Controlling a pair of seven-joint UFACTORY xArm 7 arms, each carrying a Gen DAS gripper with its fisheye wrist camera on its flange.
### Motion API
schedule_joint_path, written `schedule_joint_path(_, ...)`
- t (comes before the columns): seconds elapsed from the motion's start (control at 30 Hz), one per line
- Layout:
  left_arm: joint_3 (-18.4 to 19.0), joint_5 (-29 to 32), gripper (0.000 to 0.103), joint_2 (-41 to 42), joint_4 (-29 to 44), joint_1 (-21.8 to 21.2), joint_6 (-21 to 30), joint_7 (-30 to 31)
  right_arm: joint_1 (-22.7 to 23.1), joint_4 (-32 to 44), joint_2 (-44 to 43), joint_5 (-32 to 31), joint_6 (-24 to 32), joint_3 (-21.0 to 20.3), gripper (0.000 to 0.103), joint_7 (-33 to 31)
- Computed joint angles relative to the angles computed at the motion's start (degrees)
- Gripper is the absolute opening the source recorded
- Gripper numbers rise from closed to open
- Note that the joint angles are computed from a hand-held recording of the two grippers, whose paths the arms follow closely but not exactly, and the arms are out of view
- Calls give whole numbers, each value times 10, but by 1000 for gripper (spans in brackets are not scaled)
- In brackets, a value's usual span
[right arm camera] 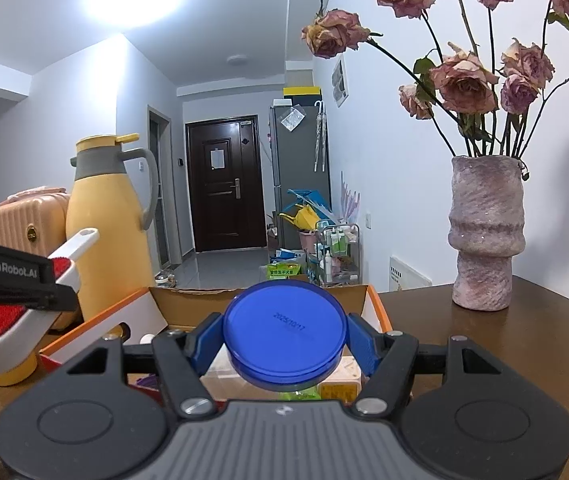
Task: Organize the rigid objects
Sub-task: 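Carry the lint brush and blue lid over the cardboard box with both grippers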
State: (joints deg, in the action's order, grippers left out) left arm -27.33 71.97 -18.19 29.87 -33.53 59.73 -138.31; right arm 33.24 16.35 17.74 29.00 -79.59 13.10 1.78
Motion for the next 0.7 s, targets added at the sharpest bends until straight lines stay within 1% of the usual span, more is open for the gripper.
schedule_joint_path(0.2, 22, 36, 57, 13, 6, 18, -29, -5, -11, 26, 12, -17, 13, -10, 65, -11)
schedule_joint_path(0.4, 43, 69, 57, 31, 16, 36, -58, -6, -19, 50, 19, -21, 32, -16, 65, -20)
schedule_joint_path(0.7, 65, 113, 57, 73, 43, 45, -80, 3, -33, 85, 26, -20, 71, -26, 65, -34)
